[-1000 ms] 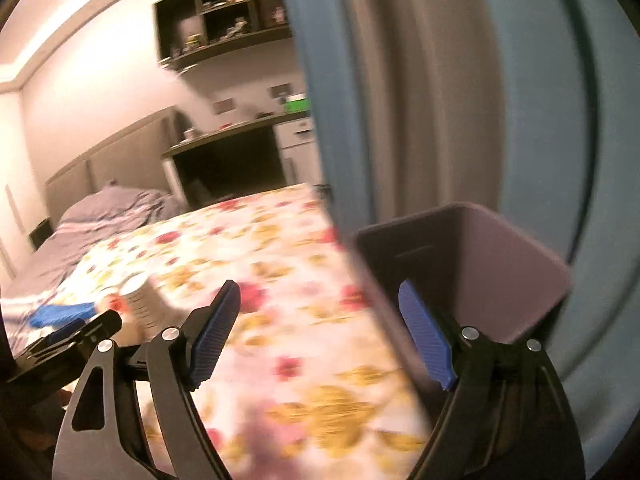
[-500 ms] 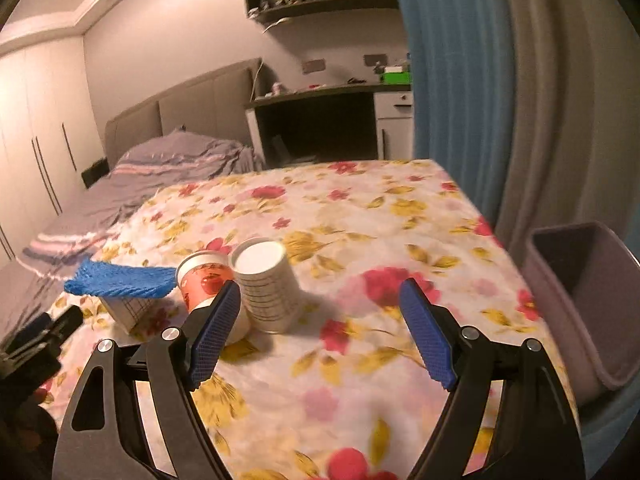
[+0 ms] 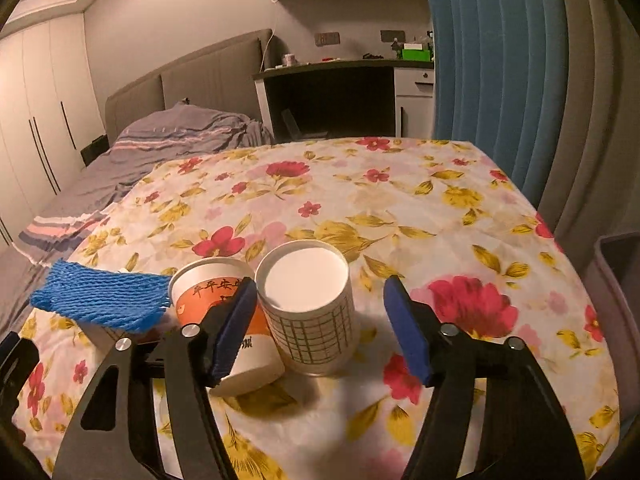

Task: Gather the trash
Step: 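Grasp the white grid-pattern cup with the right tool while the left tool approaches the orange apple cup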

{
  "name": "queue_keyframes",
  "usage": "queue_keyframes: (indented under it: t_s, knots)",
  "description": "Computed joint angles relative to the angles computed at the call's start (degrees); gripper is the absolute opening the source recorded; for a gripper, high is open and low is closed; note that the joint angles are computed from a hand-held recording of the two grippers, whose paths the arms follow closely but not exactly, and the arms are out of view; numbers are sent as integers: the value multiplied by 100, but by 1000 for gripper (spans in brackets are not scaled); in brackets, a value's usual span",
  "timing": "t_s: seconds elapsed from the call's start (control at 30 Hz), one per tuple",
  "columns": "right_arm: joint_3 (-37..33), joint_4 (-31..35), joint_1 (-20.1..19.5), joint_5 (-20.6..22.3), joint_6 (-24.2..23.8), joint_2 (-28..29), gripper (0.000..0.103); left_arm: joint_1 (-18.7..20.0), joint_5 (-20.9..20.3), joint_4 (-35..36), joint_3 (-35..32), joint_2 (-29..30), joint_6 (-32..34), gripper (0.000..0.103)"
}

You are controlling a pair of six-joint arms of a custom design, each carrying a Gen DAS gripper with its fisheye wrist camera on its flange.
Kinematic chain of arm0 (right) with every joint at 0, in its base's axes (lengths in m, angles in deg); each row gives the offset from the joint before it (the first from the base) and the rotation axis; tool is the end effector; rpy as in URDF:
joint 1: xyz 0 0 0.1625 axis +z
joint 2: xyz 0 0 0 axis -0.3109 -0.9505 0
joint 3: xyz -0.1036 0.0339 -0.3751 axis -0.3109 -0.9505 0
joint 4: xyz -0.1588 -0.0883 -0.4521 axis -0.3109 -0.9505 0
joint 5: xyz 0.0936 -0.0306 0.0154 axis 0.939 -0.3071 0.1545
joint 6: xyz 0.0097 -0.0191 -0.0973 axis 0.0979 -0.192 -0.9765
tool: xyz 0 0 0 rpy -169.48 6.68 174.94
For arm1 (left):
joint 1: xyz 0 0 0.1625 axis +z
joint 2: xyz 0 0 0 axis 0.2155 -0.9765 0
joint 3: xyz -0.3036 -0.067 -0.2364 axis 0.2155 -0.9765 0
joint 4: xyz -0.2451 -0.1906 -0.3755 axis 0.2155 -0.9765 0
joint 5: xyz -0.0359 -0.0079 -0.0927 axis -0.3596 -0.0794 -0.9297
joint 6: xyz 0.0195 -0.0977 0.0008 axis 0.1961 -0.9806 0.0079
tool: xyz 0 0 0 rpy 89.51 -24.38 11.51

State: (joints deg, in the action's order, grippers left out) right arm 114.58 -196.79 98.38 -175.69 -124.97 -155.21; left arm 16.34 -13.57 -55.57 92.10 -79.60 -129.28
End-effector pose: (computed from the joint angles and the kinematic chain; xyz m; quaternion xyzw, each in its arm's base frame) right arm 0.0246 -0.5996 0.2949 0.2842 -0.8656 0.3424 0.2294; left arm -0.3817 -0.4728 -0.0635 -0.0107 0.7723 -0.5306 0.3491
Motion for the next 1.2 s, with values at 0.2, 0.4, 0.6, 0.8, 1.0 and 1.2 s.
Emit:
queue_keyframes:
  t_s: [0.2, 0.4, 0.6, 0.8, 1.0, 1.2]
  knots:
    - [-86, 42, 19, -81, 36, 168, 55, 22, -68, -617, 45, 78, 503, 95]
    - [-58, 16, -26, 30, -58, 131, 53, 28, -124, -1176, -31, 252, 1055, 95]
    - [86, -140, -124, 250, -29, -165, 53, 42, -481, -2674, -368, 732, 2483, 95]
    - [253, -114, -443, 543, 156, -716, 53, 106, -905, -3001, -1142, 1276, 3206, 95]
    - [414, -114, -799, 869, 255, -1190, 53, 344, -1162, -2258, -2061, 1777, 2983, 95]
    - [490, 35, -1096, 1157, 267, -1445, 53, 569, -1167, -1229, -2832, 2165, 2577, 95]
